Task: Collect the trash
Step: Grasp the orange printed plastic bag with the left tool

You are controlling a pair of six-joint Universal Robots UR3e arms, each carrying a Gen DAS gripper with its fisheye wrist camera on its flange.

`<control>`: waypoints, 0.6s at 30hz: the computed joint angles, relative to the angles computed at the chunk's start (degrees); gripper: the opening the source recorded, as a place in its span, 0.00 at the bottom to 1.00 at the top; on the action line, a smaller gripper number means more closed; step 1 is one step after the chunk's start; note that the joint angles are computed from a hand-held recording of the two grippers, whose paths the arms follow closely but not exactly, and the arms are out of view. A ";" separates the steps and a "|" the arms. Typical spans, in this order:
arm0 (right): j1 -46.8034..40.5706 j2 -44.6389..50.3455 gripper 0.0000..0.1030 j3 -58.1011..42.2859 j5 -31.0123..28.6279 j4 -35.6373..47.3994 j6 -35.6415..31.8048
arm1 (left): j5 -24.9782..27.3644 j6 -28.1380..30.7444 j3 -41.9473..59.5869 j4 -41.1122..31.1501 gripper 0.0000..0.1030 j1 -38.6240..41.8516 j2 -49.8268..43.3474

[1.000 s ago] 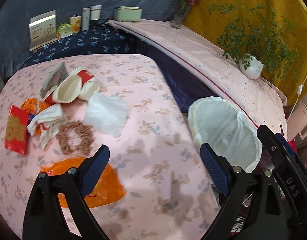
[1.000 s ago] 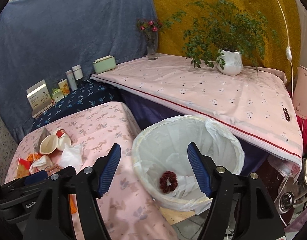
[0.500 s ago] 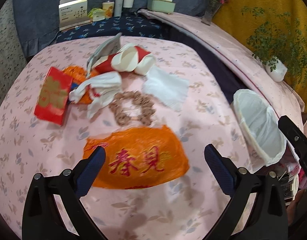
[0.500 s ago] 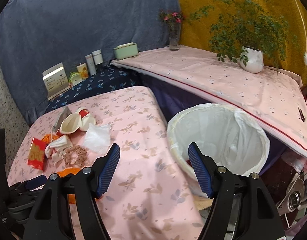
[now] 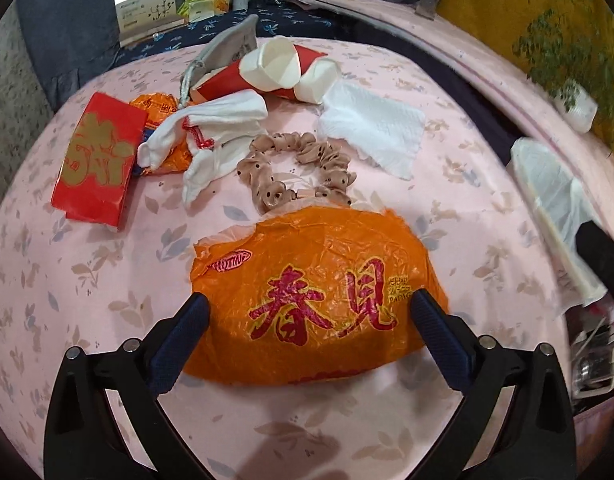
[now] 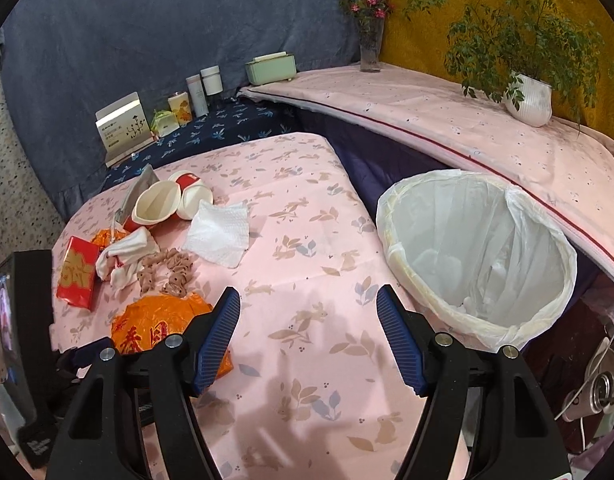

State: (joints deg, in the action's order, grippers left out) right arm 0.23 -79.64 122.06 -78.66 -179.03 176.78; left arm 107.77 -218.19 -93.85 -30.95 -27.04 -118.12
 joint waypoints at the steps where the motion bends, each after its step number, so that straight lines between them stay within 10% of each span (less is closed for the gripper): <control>1: 0.13 0.47 0.66 -0.17 -0.14 0.00 -0.09 | 1.56 0.39 1.51 -1.13 0.93 -0.65 -1.19; 9: 0.88 3.08 0.66 -1.53 -1.12 0.08 -0.31 | 4.95 -1.39 1.85 -2.07 0.93 -1.01 -1.98; 18: 3.17 5.95 0.66 -4.01 -1.86 1.27 -0.08 | 3.52 1.25 -3.18 4.90 0.43 -0.44 0.34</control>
